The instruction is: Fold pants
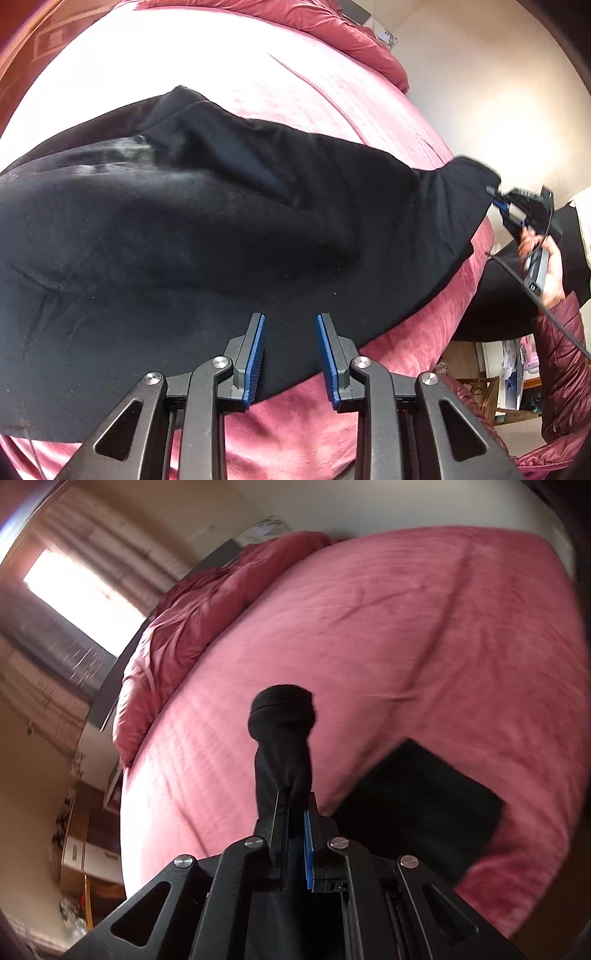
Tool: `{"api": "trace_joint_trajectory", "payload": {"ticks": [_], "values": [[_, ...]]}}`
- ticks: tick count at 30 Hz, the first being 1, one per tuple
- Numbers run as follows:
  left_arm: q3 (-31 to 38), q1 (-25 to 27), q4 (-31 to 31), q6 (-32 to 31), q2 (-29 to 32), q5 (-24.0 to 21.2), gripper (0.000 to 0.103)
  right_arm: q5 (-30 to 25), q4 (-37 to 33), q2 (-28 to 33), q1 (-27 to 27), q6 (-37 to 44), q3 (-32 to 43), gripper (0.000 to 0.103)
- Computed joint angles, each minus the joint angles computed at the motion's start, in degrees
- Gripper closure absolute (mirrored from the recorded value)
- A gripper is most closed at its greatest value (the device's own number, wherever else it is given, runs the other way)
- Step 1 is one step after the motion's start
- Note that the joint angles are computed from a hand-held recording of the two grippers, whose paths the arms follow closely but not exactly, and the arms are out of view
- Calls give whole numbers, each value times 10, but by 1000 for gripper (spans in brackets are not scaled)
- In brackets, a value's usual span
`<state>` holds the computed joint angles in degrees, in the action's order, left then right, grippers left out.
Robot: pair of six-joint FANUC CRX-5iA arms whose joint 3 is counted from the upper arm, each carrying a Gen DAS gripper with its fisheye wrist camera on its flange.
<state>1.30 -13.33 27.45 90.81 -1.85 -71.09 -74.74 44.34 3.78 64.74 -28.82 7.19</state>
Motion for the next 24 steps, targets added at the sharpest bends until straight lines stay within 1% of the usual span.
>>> {"api": "trace_joint_trajectory", "payload": {"ticks": [1,5,6,8,10,13,14,15,16,17,19,22,24], "values": [[5,-3,-2,0,3,-2,74,-2,1,-20,6,-29,-32,97],[22,-14,-7,-8,13,-13,74,-11,-13,-77,31,-112,-116,97],[28,-17,-10,-9,17,-17,74,-2,-46,-92,34,-114,-127,97],[40,-23,-17,-7,26,-25,74,10,-59,-110,38,-142,-160,97],[46,-26,-19,-6,31,-32,74,30,-54,-126,45,-174,-192,96],[58,-33,-27,-6,40,-43,74,42,-38,-134,45,-188,-207,91],[64,-39,-29,-3,45,-44,74,43,-33,-137,46,-193,-211,85],[67,-42,-30,-2,47,-43,74,39,-28,-140,48,-198,-213,81],[69,-45,-32,-1,49,-44,74,34,-22,-141,48,-202,-213,73],[71,-52,-36,4,52,-40,74,32,-16,-143,47,-206,-214,68],[70,-55,-37,5,52,-36,74,24,-16,-141,40,-201,-208,63],[63,-57,-35,-1,50,-34,74,8,-32,-134,29,-178,-190,63],[64,-61,-39,-2,51,-34,74,-1,-42,-126,22,-155,-173,80]]}}
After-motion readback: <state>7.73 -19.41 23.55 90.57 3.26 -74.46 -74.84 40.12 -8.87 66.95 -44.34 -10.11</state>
